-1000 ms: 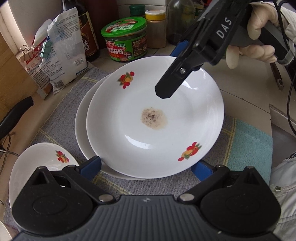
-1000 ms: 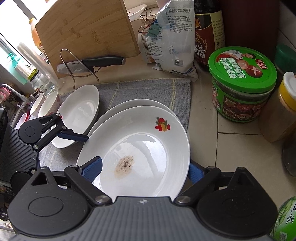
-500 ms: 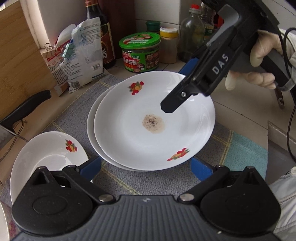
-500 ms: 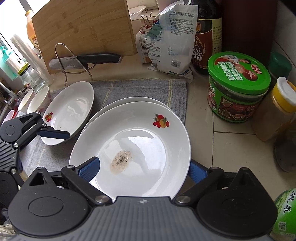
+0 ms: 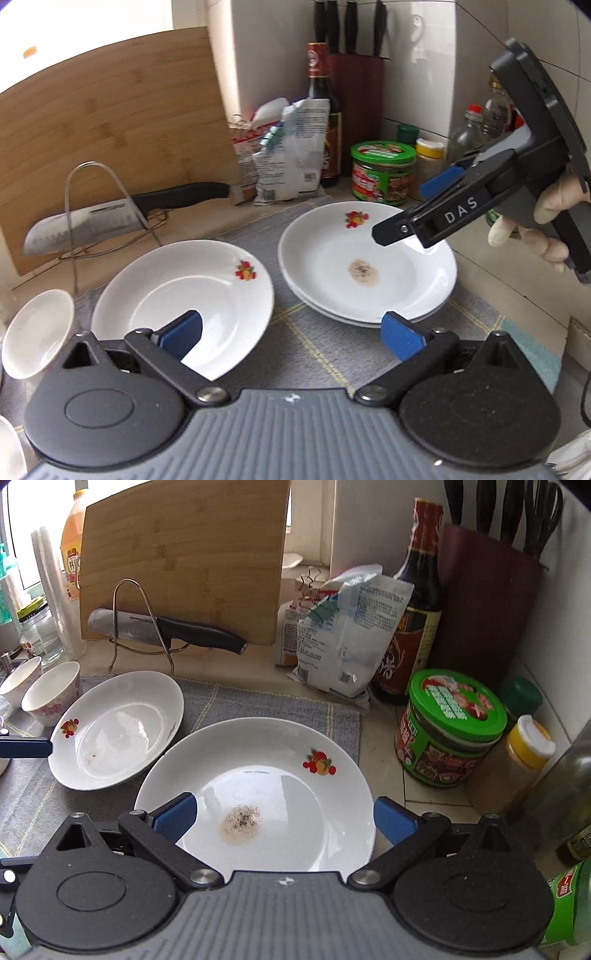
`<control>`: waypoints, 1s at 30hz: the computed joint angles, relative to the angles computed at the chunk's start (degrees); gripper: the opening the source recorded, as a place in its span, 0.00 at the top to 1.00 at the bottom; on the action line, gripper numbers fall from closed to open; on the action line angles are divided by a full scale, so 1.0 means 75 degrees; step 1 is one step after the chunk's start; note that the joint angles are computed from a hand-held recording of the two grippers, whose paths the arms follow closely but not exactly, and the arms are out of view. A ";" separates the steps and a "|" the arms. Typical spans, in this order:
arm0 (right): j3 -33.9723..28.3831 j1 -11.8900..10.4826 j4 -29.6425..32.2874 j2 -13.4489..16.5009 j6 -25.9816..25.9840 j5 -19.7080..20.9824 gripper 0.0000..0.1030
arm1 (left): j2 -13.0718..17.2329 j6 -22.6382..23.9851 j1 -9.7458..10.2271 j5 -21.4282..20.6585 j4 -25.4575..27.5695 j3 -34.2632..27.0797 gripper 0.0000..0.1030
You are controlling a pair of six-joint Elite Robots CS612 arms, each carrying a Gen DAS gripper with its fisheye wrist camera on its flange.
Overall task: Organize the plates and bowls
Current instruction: 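Move the right tool toward the rim of another fruit-decal plate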
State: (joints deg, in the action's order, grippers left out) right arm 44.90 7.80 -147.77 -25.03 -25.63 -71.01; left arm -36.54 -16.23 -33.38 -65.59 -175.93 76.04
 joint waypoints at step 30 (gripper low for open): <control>0.2075 0.0766 -0.1367 -0.1028 0.1209 -0.1181 0.00 | -0.0131 -0.0274 0.0364 -0.0116 -0.0314 0.1013 0.01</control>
